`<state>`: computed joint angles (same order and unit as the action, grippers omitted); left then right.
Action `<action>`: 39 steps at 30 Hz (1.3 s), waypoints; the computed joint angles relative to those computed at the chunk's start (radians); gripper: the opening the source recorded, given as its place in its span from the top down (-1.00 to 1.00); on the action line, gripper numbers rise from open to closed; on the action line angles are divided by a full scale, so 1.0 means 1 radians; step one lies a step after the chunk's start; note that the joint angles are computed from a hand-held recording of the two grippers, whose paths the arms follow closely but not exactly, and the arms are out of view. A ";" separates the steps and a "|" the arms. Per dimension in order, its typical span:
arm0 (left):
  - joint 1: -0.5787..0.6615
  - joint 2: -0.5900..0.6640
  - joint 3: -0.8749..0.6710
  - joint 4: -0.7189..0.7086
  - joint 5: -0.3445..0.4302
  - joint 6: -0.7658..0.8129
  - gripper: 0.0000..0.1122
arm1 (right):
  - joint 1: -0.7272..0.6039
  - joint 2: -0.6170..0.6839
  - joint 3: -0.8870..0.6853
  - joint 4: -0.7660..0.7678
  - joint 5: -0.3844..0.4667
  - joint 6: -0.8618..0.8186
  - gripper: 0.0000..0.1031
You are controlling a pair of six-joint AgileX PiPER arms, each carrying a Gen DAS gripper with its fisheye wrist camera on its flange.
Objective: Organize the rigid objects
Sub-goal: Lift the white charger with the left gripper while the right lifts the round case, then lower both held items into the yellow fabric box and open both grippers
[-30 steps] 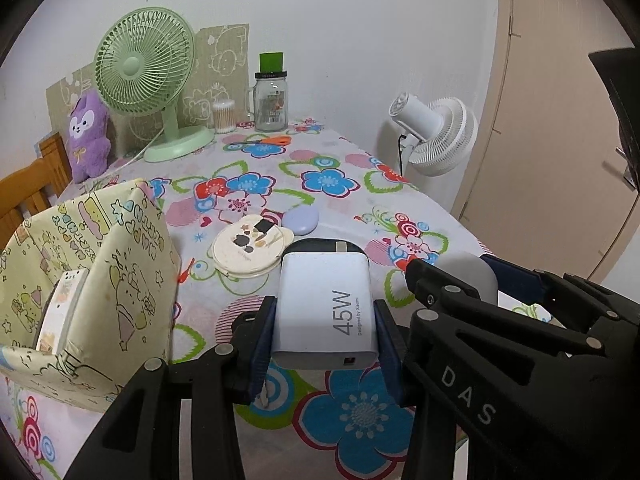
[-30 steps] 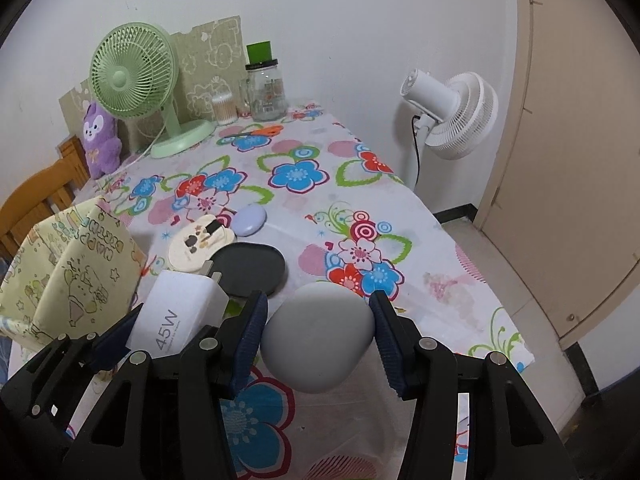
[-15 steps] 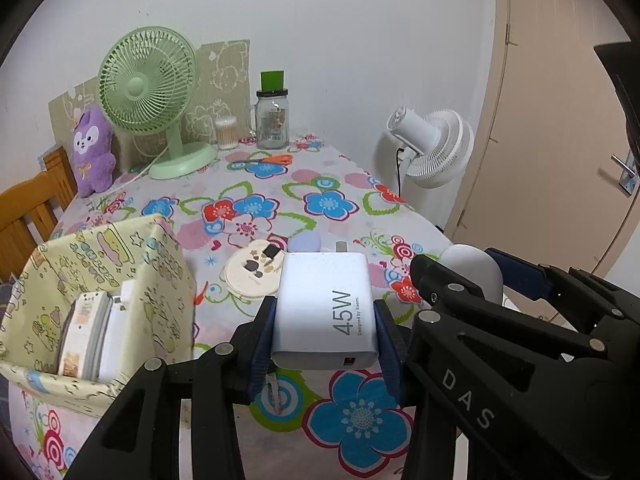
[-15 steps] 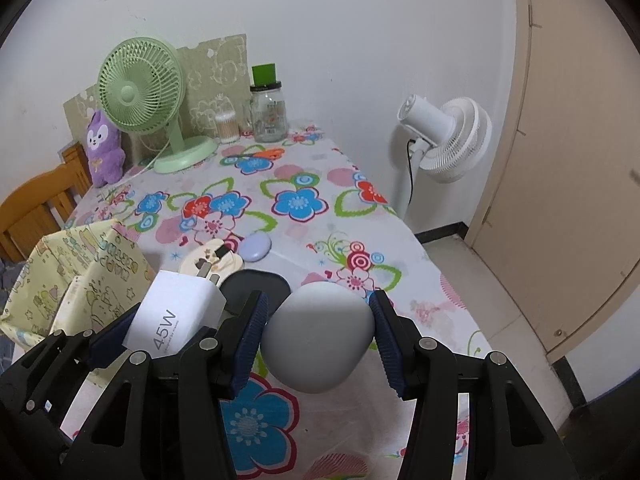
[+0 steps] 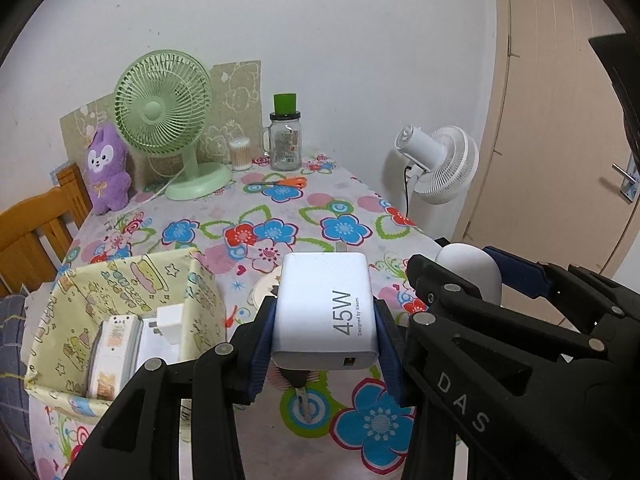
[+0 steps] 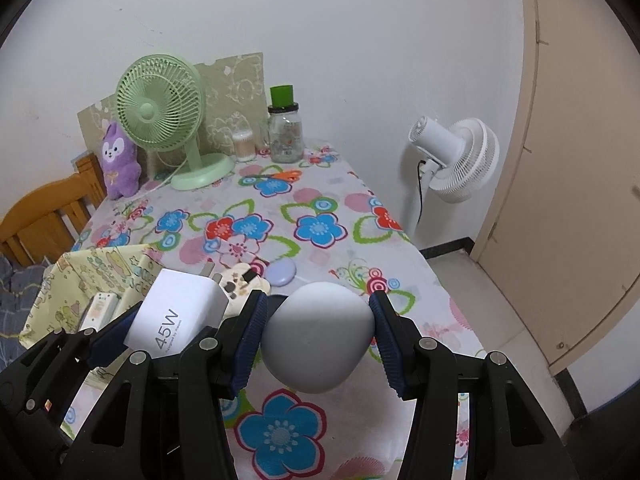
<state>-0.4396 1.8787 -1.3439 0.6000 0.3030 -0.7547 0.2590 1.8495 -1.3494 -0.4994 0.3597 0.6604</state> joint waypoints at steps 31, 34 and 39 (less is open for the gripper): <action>0.176 -0.062 0.020 -0.258 0.001 0.308 0.15 | 0.159 0.118 -0.256 0.014 0.135 -0.041 -0.08; 0.199 -0.061 0.018 -0.287 0.004 0.344 0.15 | 0.172 0.140 -0.290 0.031 0.149 -0.057 -0.08; 0.233 -0.060 0.020 -0.344 -0.001 0.397 0.15 | 0.193 0.178 -0.355 0.067 0.174 -0.092 -0.08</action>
